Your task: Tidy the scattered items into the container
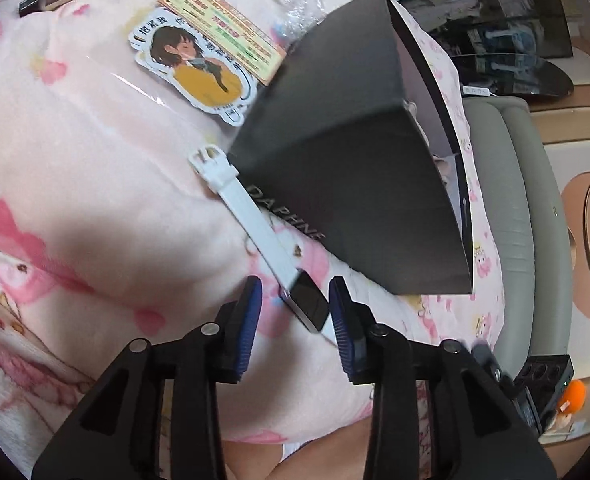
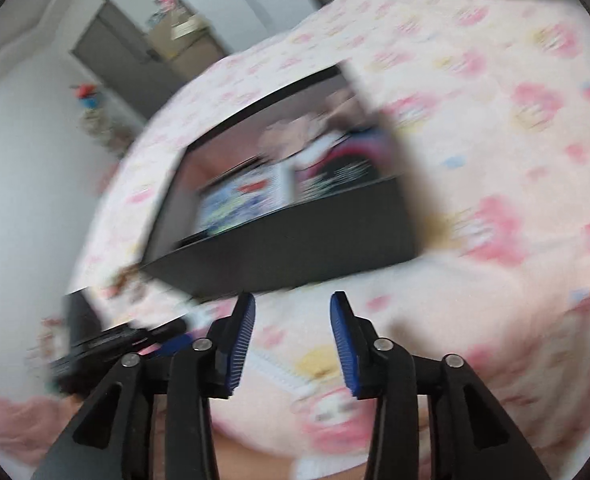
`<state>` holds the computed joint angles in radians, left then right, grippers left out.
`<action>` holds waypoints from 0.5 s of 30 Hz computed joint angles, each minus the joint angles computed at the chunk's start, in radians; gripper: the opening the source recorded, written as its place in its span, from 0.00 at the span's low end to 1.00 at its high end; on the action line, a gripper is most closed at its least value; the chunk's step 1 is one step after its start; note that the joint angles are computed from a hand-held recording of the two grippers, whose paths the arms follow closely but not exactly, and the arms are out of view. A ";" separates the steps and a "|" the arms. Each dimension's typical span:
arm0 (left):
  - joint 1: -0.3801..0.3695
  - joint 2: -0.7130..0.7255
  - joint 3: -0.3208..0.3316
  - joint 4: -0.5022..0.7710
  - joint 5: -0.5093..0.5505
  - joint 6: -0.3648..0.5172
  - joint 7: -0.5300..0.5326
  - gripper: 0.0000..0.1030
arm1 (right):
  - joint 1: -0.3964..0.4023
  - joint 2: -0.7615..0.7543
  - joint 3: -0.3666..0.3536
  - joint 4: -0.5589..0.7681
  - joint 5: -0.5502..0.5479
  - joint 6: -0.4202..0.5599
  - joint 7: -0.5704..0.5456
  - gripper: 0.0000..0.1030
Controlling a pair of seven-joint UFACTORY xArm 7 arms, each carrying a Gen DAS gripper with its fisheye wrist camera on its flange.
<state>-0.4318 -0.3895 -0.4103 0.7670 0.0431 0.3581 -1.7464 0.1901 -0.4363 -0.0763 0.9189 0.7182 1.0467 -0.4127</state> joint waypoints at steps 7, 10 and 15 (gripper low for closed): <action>0.005 0.040 0.027 -0.025 -0.005 -0.064 0.025 0.42 | 0.034 0.124 0.051 0.014 0.053 0.237 0.021 0.36; 0.038 0.032 -0.005 -0.033 0.041 -0.072 0.002 0.15 | 0.032 0.139 0.097 -0.028 0.040 0.139 0.056 0.36; 0.023 0.005 -0.018 -0.031 0.056 -0.056 0.016 0.04 | 0.028 0.131 0.098 -0.055 0.092 -0.006 0.076 0.36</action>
<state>-0.4090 -0.3842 -0.4283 0.7357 0.0996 0.3024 -1.7304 0.2184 -0.3052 0.0220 0.8635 0.8098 1.0411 -0.3369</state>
